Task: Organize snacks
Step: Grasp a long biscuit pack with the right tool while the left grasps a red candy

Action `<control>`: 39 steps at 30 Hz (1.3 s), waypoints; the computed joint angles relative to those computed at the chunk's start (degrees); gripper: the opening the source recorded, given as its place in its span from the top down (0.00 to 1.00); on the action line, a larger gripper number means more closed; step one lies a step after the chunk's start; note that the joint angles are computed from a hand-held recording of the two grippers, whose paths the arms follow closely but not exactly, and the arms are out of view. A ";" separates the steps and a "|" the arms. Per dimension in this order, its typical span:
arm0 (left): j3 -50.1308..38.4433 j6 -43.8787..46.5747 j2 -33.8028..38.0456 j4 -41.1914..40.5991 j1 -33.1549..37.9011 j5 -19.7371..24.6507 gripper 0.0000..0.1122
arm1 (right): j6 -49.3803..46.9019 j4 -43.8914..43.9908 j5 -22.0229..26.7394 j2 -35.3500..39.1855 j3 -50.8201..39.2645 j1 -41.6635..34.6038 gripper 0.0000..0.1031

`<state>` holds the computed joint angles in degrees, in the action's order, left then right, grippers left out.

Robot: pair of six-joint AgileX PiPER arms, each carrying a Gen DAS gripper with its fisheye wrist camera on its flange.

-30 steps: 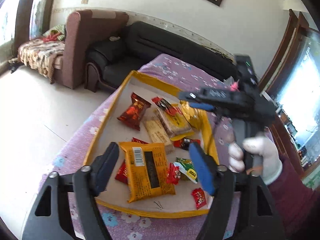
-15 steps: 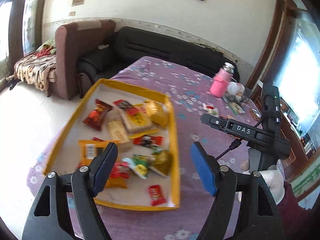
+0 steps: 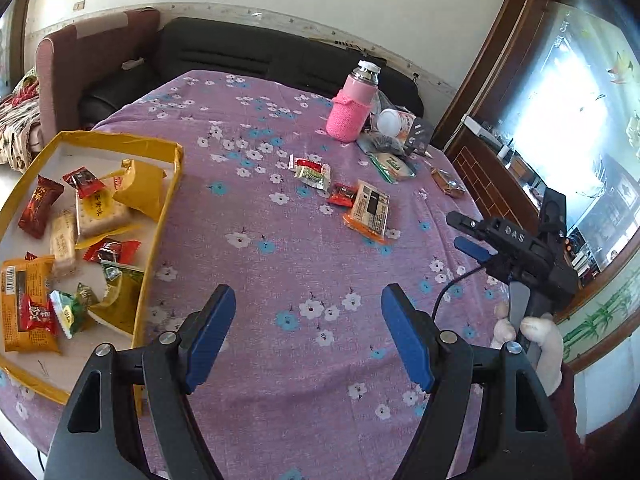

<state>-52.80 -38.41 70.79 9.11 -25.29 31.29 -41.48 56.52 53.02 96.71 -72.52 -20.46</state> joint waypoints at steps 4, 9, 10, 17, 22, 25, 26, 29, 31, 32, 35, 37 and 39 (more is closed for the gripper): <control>-1.50 -2.22 1.93 2.67 -0.92 1.65 0.33 | 8.80 -5.43 -2.52 8.80 -9.79 4.55 0.34; -1.50 0.98 2.23 1.89 1.86 1.59 0.33 | 25.75 -21.01 -3.72 19.99 -26.01 14.20 0.34; -1.56 1.60 2.30 2.09 2.53 1.43 0.33 | 28.40 -23.99 -3.60 21.75 -28.51 15.90 0.34; -3.26 9.53 4.24 -0.97 7.91 -0.37 0.33 | 42.43 -43.75 -6.44 24.60 -31.08 25.53 0.33; -7.40 20.97 9.71 -11.17 9.97 -2.04 0.33 | 36.56 -38.79 -11.80 17.96 -19.39 23.44 0.46; -12.78 28.89 16.60 -19.18 10.12 -1.13 0.33 | 32.23 -35.79 -14.70 12.82 -11.81 20.55 0.46; -15.12 30.06 19.38 -19.88 9.56 -0.97 0.33 | 31.63 -35.46 -16.17 11.19 -9.43 19.43 0.46; -22.90 35.26 27.58 -22.57 7.86 -0.23 0.33 | 28.71 -32.73 -20.14 8.67 -5.01 15.51 0.46; -30.61 39.14 34.47 -24.77 6.81 2.18 0.33 | 23.04 -25.32 -20.21 9.21 -4.37 11.61 0.46; -33.50 39.33 36.84 -24.35 6.25 3.04 0.36 | 19.62 -20.54 -18.07 10.56 -5.48 9.26 0.46; -44.58 37.50 45.03 -20.28 4.54 6.74 0.51 | 17.09 -15.68 -15.11 13.18 -8.76 6.50 0.46; -51.59 35.73 49.87 -17.16 3.89 9.31 0.51 | 16.27 -14.86 -15.09 13.45 -8.93 6.38 0.46; -60.24 34.69 55.73 -14.78 3.55 13.41 0.51 | 17.13 -16.22 -16.24 13.12 -8.54 7.26 0.46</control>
<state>-113.04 -3.72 126.52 -5.67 -21.75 44.70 -24.35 40.30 36.78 109.83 -81.07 -13.20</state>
